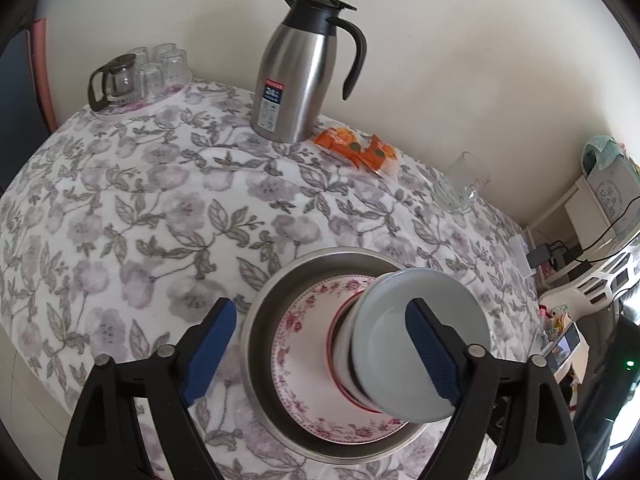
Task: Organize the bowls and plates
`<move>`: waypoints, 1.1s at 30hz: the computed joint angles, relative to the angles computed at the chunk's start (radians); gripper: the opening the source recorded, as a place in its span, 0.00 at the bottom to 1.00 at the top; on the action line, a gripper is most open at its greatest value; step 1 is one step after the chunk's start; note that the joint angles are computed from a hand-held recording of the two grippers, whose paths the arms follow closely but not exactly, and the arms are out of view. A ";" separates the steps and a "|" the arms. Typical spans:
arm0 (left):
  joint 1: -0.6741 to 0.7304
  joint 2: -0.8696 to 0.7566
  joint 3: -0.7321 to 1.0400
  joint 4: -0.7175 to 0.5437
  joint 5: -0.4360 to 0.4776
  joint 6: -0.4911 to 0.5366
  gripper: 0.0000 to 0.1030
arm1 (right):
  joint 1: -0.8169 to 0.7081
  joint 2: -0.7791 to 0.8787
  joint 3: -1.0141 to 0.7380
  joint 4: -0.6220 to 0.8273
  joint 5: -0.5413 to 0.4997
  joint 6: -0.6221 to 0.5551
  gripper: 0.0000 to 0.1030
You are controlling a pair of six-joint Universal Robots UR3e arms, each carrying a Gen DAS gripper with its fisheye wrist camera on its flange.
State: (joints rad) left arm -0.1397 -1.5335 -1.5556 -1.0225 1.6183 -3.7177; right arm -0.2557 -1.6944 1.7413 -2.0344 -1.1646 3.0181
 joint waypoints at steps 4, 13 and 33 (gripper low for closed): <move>-0.020 0.027 -0.027 -0.003 0.062 -0.014 0.86 | -0.005 -0.064 0.033 -0.006 0.002 -0.010 0.60; -0.064 0.102 -0.094 -0.032 0.139 -0.009 0.94 | -0.025 -0.237 0.161 -0.034 -0.012 -0.044 0.88; -0.152 0.225 -0.286 -0.052 0.175 0.017 0.94 | -0.080 -0.435 0.382 -0.006 -0.082 -0.133 1.00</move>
State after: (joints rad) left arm -0.2918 -1.3090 -1.8418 -1.0743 1.7929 -3.7003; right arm -0.3357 -2.1291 2.1236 -2.0400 -1.2469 2.8850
